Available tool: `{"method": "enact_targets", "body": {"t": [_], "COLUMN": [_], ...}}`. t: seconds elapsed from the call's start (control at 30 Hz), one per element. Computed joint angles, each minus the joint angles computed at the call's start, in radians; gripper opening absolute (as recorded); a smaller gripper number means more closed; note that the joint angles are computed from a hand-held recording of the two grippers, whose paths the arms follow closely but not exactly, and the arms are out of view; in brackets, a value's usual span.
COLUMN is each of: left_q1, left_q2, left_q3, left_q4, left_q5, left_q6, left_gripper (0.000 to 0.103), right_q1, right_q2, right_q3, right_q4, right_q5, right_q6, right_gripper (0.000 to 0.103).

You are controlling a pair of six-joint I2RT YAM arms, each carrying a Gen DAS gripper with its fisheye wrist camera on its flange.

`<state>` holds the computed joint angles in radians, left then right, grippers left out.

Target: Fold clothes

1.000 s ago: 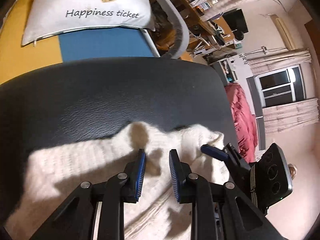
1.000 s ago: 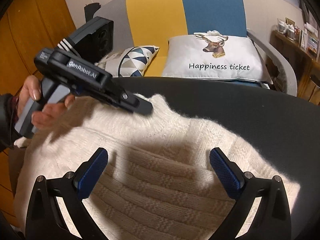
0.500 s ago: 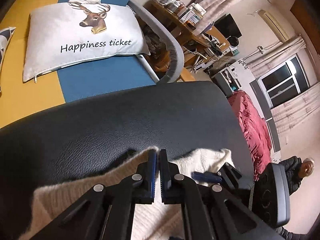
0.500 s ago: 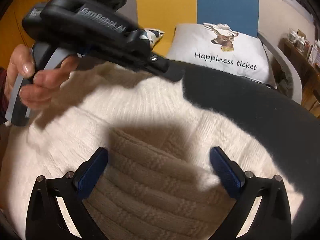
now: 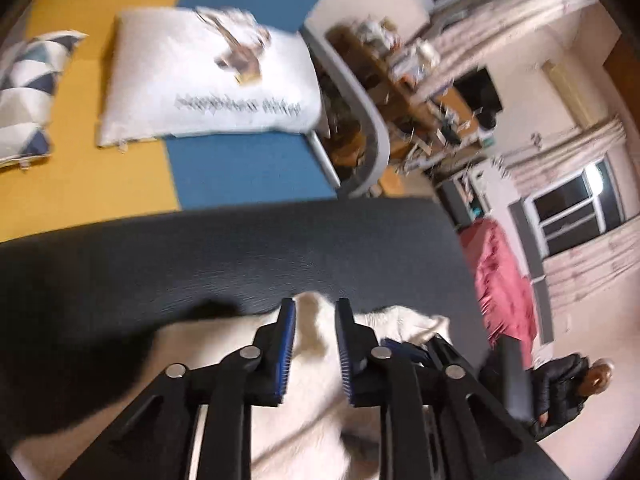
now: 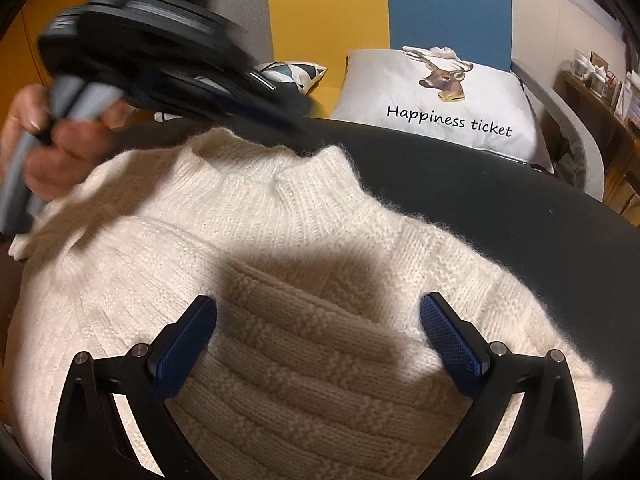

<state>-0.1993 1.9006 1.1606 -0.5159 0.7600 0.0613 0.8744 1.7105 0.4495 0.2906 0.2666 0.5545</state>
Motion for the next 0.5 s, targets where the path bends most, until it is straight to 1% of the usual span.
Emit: {"method": "enact_targets", "body": {"t": [0.03, 0.1, 0.13, 0.2, 0.23, 0.27, 0.33, 0.43, 0.5], "left_q1": [0.043, 0.135, 0.176, 0.248, 0.285, 0.301, 0.310, 0.287, 0.265], "left_q2": [-0.032, -0.089, -0.121, -0.151, -0.160, -0.160, -0.171, -0.202, -0.219], "left_q3": [-0.017, -0.041, -0.076, -0.141, -0.169, -0.196, -0.257, -0.342, -0.382], "left_q4": [-0.044, -0.135, -0.158, -0.178, -0.191, -0.182, -0.145, -0.065, -0.010], "left_q5": [-0.004, -0.010, -0.001, 0.030, 0.044, 0.042, 0.030, 0.010, 0.007], "left_q6": [0.057, 0.178, 0.251, 0.352, 0.404, 0.420, 0.453, 0.484, 0.488], "left_gripper": [0.023, 0.023, 0.023, 0.023, 0.023, 0.023, 0.023, 0.023, 0.023], "right_q1": [0.003, -0.015, -0.024, -0.042, -0.076, -0.107, -0.174, -0.286, -0.315], "right_q2": [-0.005, -0.075, -0.109, -0.173, -0.182, -0.181, -0.112, 0.101, 0.203], "right_q3": [0.002, -0.022, -0.032, -0.048, -0.037, -0.023, 0.027, 0.166, 0.277], "right_q4": [-0.009, 0.022, 0.036, 0.063, 0.110, 0.158, 0.254, 0.395, 0.353], "right_q5": [0.002, -0.062, -0.095, -0.164, -0.278, -0.394, -0.561, -0.860, -0.911], "right_q6": [0.002, -0.017, -0.024, -0.034, -0.060, -0.076, -0.051, 0.143, 0.191], "right_gripper": [0.103, 0.103, 0.103, 0.103, 0.103, 0.103, 0.103, 0.103, 0.103]}}
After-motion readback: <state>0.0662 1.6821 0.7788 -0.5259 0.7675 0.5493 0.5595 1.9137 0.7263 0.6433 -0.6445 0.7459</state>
